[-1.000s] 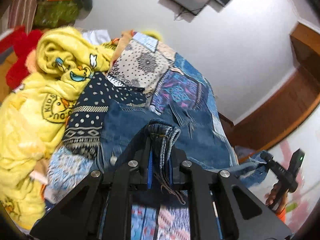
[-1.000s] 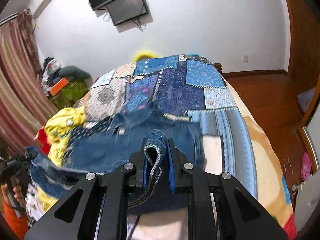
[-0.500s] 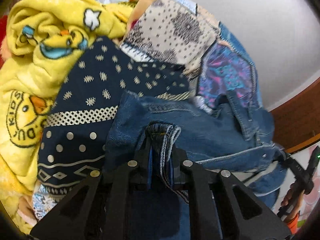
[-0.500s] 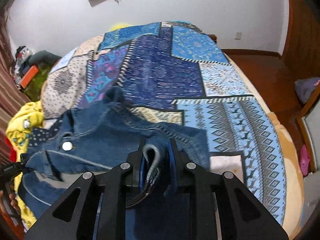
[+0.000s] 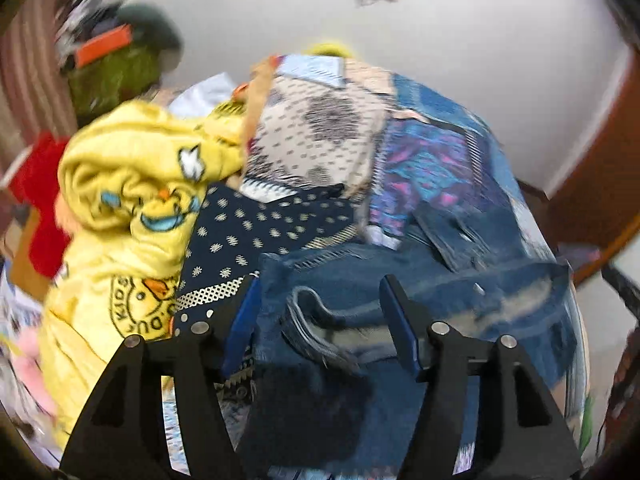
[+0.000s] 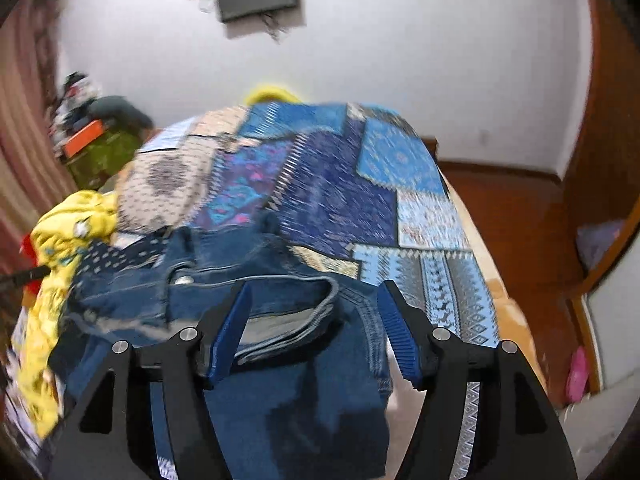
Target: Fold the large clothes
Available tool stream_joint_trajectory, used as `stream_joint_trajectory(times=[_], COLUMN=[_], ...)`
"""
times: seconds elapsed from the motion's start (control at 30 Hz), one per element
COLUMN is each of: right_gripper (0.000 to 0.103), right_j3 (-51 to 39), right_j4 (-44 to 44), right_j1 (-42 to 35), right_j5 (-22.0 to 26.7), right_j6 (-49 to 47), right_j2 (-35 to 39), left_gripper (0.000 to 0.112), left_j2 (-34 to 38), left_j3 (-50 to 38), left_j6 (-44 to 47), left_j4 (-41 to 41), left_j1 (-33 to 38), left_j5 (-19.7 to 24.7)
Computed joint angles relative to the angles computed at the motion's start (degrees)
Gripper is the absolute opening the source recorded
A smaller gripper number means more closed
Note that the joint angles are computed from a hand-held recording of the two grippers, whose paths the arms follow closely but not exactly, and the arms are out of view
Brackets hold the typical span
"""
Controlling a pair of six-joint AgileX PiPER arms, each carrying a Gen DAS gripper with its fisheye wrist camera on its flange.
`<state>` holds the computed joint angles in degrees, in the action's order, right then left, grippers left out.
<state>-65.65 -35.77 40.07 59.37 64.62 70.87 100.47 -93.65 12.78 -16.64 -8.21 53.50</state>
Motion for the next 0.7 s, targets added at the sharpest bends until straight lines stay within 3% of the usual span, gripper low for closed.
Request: stream_joint_trajectory(times=[0.17, 0.33, 0.5, 0.7], right_gripper=[0.067, 0.068, 0.068, 0.07], right_j3=[0.1, 3.55, 7.01, 6.82], right_j4=[0.95, 4.25, 11.27, 15.09], right_j1=[7.59, 10.65, 7.83, 3.45], right_j5=[1.21, -1.77, -7.96, -14.11], right_j6=[1.09, 1.22, -2.71, -7.31], right_j2=[-0.61, 1.18, 5.53, 11.39], left_gripper=[0.082, 0.088, 0.088, 0.088], left_j2=[-8.08, -10.58, -4.68, 2.97], left_j3=[9.47, 18.51, 21.42, 16.65], left_j6=[6.58, 9.47, 6.91, 4.9], left_j4=[0.99, 1.76, 4.29, 3.38], left_j1=[-1.85, -4.65, -7.74, -8.56], left_j5=[-2.43, -4.55, -5.49, -7.02])
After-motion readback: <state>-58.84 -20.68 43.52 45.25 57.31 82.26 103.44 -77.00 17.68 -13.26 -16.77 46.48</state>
